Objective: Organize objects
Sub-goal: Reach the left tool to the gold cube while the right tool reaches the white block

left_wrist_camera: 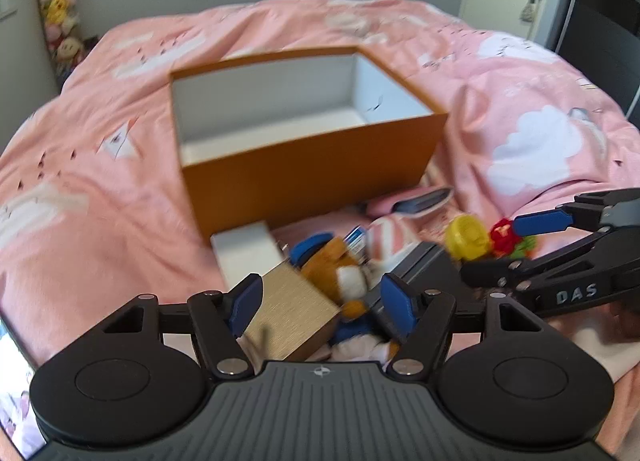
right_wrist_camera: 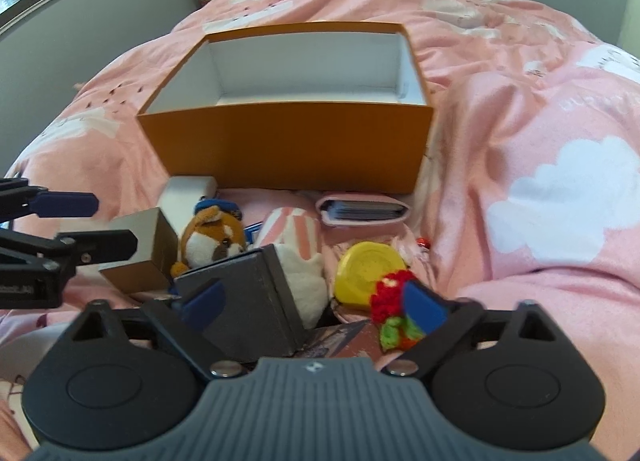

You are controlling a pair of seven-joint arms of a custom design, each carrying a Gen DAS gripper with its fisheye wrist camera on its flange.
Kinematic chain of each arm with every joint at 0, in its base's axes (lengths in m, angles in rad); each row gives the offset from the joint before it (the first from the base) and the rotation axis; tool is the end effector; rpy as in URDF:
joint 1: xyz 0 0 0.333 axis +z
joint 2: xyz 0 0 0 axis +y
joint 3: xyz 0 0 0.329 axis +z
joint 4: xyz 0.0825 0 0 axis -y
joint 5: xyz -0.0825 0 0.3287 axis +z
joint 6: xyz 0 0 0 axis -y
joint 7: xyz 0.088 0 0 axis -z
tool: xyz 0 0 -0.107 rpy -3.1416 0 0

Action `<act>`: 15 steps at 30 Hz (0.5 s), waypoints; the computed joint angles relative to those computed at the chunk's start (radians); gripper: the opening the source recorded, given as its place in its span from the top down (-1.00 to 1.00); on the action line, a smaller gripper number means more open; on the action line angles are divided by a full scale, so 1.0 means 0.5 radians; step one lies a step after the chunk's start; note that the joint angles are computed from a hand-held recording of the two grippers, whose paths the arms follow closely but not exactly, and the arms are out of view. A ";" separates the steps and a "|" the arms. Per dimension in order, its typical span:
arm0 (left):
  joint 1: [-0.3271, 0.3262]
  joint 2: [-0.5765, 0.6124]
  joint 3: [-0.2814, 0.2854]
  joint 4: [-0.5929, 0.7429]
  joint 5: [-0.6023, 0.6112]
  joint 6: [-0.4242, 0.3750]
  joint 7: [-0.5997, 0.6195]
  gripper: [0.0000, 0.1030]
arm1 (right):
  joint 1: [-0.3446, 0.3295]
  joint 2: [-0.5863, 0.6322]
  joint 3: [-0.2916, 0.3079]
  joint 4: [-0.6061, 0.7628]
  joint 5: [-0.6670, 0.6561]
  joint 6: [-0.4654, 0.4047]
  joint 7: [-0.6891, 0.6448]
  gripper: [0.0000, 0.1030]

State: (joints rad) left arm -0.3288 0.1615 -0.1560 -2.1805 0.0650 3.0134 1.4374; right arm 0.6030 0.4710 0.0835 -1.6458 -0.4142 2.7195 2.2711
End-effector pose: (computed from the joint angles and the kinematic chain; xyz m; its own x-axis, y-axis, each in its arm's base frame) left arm 0.4975 -0.2629 0.4465 -0.4103 -0.9099 0.0614 -0.7295 0.2871 -0.6208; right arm 0.5218 0.4329 0.4491 0.3162 -0.9438 -0.0957 -0.7793 -0.2009 -0.5936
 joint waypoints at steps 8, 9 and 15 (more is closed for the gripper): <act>-0.005 0.058 0.087 0.108 0.123 -0.251 -0.419 -0.62 | -0.197 0.235 0.289 0.396 0.469 -0.136 -0.635 -0.41; 0.015 0.069 0.067 0.124 0.086 -0.286 -0.425 -0.62 | -0.198 0.264 0.301 0.443 0.511 -0.149 -0.697 -0.38; 0.000 0.159 0.081 0.265 0.084 -0.470 -0.628 -0.65 | -0.122 0.518 0.276 0.884 0.645 -0.369 -0.994 -0.19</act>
